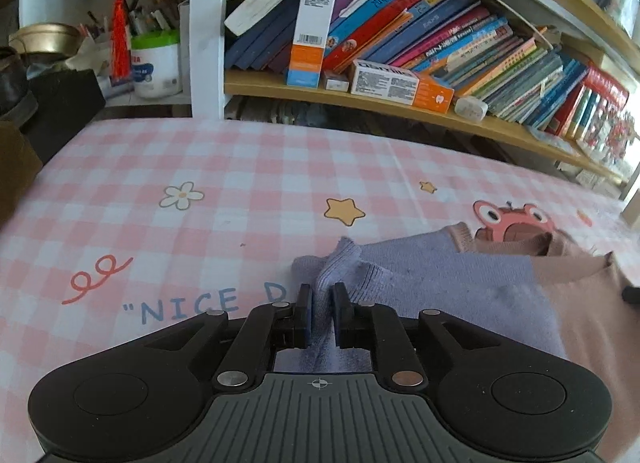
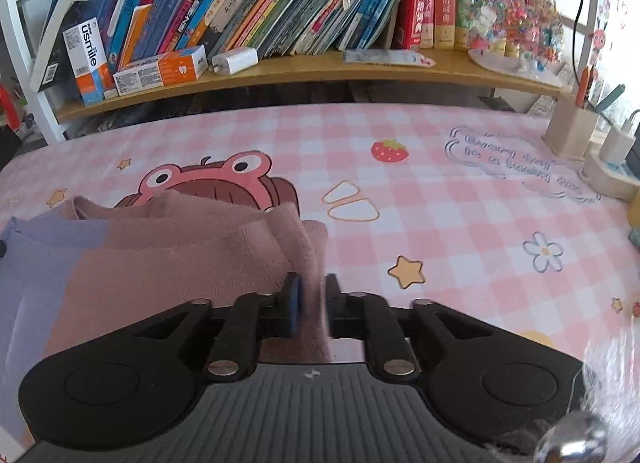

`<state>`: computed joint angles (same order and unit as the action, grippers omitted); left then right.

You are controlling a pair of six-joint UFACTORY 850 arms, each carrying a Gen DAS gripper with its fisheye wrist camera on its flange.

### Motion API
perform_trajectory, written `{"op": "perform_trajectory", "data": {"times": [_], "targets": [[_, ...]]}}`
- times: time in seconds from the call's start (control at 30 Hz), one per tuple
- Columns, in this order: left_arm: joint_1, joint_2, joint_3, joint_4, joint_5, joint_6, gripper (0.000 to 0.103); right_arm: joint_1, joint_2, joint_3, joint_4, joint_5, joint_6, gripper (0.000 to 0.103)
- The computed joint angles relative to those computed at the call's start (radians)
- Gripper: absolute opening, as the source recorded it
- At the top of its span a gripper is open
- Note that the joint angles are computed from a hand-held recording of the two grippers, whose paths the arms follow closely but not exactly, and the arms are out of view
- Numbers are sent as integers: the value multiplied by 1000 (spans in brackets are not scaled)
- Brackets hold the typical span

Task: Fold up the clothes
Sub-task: 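Fold the pink side over the lavender side with the right gripper while the left gripper pinches the lavender hem, then open both grippers and lift them off the folded sweater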

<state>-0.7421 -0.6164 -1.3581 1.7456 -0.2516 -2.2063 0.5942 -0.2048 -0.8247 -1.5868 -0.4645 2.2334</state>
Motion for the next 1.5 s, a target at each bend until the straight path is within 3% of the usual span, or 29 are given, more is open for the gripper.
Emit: {"op": "perform_trajectory", "data": {"times": [0.07, 0.13, 0.2, 0.27, 0.4, 0.47, 0.57, 0.7, 1.17, 1.5], "targets": [[-6, 20, 17, 33, -15, -52, 17, 10, 11, 3, 26, -27, -28, 45], [-14, 48, 46, 109, -39, -142, 30, 23, 33, 17, 27, -51, -30, 47], [-25, 77, 77, 171, -65, -218, 40, 41, 59, 36, 21, -75, -21, 56], [-38, 104, 106, 201, -86, -255, 45, 60, 85, 58, 4, -93, -1, 63], [-77, 142, 145, 130, -134, -191, 58, 108, 130, 100, 2, -132, 20, 75], [-100, 158, 164, 87, -158, -164, 63, 136, 147, 117, 3, -160, 28, 86], [-138, 182, 194, 45, -209, -155, 72, 185, 151, 133, 35, -232, -8, 95], [-190, 211, 232, -19, -273, -162, 77, 236, 170, 162, 69, -269, -27, 98], [-322, 259, 297, -158, -329, -142, 80, 364, 283, 276, 149, -273, 10, 98], [-385, 264, 307, -267, -366, -106, 88, 457, 325, 309, 246, -268, 31, 102]]}}
